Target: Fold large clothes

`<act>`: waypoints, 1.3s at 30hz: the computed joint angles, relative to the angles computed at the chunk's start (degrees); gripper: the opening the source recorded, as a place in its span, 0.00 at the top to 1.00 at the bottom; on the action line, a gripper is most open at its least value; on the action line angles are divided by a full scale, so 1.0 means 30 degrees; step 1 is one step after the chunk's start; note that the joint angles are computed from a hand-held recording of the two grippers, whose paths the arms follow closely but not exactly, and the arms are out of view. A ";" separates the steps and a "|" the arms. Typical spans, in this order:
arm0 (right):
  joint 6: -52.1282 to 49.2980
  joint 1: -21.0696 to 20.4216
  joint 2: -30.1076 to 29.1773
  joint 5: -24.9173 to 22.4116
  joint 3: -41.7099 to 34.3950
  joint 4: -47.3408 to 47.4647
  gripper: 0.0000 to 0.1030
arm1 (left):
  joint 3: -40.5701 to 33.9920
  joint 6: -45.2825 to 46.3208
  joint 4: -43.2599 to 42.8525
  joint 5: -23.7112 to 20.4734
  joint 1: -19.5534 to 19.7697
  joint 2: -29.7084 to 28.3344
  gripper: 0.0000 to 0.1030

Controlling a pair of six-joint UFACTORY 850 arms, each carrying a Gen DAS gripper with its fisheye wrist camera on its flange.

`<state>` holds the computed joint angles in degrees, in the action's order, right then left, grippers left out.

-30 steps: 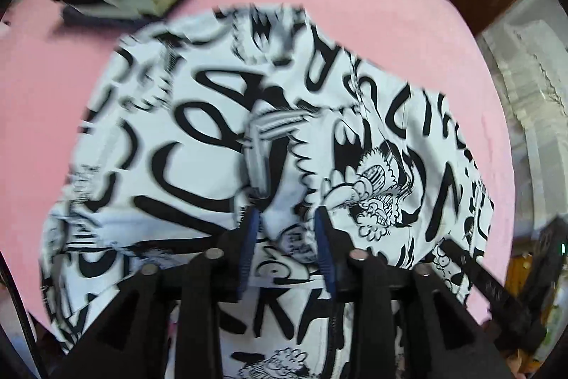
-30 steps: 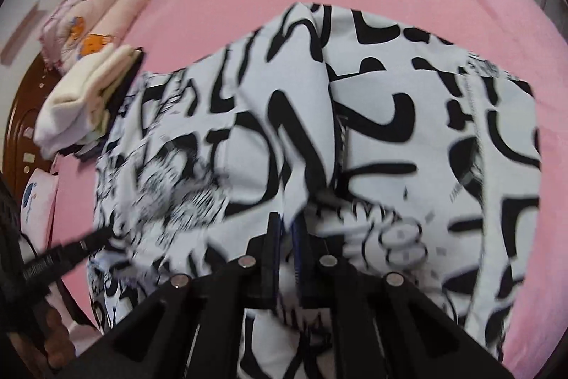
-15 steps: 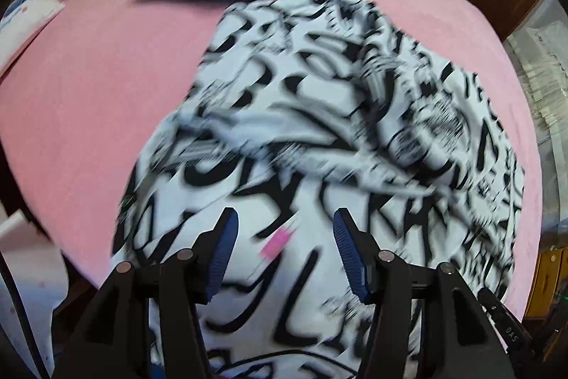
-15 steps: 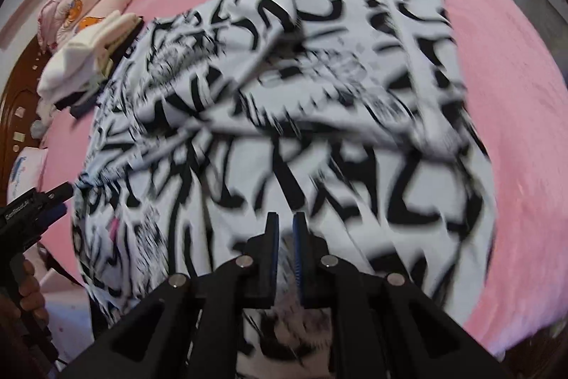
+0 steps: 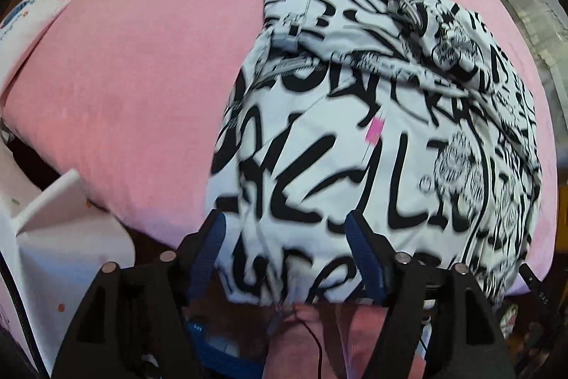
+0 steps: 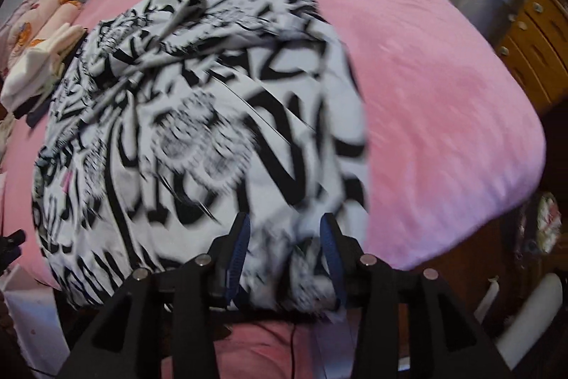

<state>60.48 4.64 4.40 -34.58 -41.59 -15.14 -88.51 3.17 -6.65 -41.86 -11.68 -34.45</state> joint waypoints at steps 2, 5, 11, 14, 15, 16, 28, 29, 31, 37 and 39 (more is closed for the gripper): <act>0.0853 0.0290 0.0588 -0.0790 0.0561 -0.0223 0.56 | 0.0421 0.0092 0.0396 -0.0199 0.0238 0.0299 0.29; 0.1284 0.0400 0.1209 -0.1630 0.1272 0.0498 0.54 | 0.0510 0.0054 0.0903 -0.1110 0.0500 0.0288 0.24; 0.1271 -0.0500 0.2514 -0.1030 0.2941 0.4055 0.47 | 0.0654 0.0482 0.0974 -0.2429 0.0862 -0.0121 0.21; 0.0466 -0.1086 0.2750 0.0113 0.3730 0.5999 0.47 | 0.0517 0.0663 0.0793 -0.3065 0.1101 -0.0625 0.19; -0.0112 -0.1387 0.2784 0.0666 0.4035 0.7025 0.47 | 0.0403 0.1170 0.0145 -0.3561 0.1311 -0.0865 0.19; -0.0478 -0.1597 0.2835 0.1091 0.4281 0.7773 0.47 | 0.0336 0.1589 -0.0462 -0.3941 0.1499 -0.1050 0.19; -0.6119 -0.4613 0.2571 0.3639 0.5851 1.7817 0.48 | 0.0046 0.2022 -0.3192 -0.5161 0.3279 -0.2747 0.19; -0.6017 -0.4627 0.2357 0.3428 0.5627 1.7482 0.48 | -0.0005 0.2081 -0.3527 -0.5152 0.3436 -0.2896 0.19; -0.5965 -0.4595 0.2234 0.3231 0.5427 1.6923 0.51 | 0.0044 0.2454 -0.4759 -0.5231 0.3851 -0.3181 0.19; -0.4430 -0.3940 0.0664 0.1323 0.3401 1.2901 0.56 | 0.0426 0.3382 -0.8779 -0.6873 0.4752 -0.4029 0.21; -0.3802 -0.3503 0.0279 0.0650 0.2787 1.1598 0.62 | 0.0956 0.3819 -0.9807 -0.6641 0.4843 -0.3870 0.30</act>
<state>49.08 -5.87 5.24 -32.63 -33.22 19.66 -85.64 14.63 -36.07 -61.78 2.85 -46.06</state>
